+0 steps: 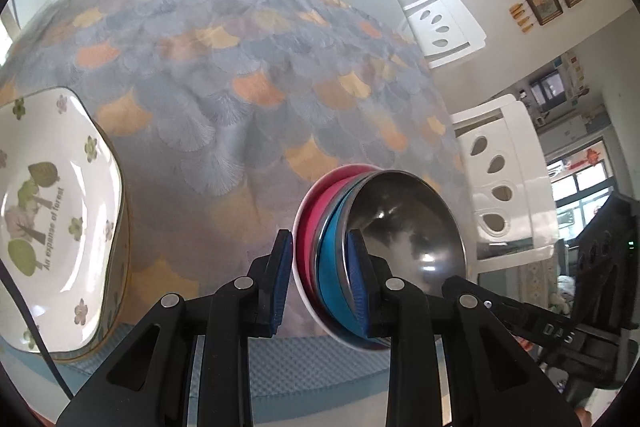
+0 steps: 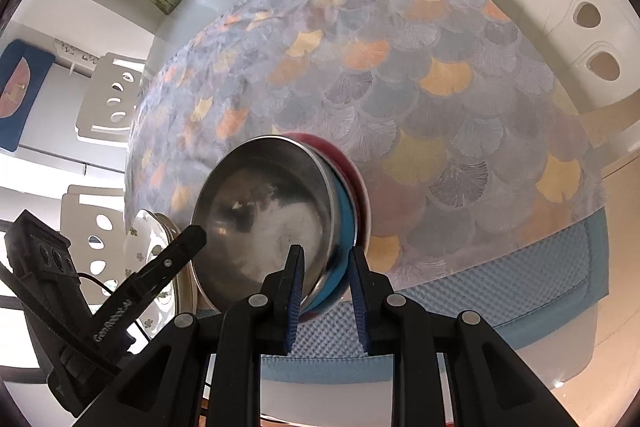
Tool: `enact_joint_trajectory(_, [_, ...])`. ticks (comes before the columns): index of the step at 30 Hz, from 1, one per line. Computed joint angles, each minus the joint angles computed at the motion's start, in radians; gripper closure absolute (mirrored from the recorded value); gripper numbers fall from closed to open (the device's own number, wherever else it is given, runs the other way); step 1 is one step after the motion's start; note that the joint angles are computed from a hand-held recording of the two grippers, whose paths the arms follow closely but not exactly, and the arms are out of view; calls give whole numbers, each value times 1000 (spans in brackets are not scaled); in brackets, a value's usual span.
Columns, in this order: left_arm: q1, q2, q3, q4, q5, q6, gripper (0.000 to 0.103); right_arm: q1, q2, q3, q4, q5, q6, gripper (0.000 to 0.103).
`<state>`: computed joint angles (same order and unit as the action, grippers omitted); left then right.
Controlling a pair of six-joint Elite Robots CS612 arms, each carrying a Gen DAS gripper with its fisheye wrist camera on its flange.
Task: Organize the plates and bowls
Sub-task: 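Open both grippers and withdraw from the nested bowls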
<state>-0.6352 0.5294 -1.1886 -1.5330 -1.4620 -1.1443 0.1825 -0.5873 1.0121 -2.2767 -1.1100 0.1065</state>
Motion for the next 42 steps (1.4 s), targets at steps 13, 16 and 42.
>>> enact_joint_trajectory(13, [-17, 0, 18, -13, -24, 39, 78, 11, -17, 55, -53, -22, -44, 82])
enact_joint_trajectory(16, [-19, 4, 8, 1, -4, 31, 78, 10, -15, 60, -70, -18, -46, 82])
enact_joint_trajectory(42, [-62, 42, -108, -22, 154, 126, 41, -11, -109, 293, -660, -9, -44, 37])
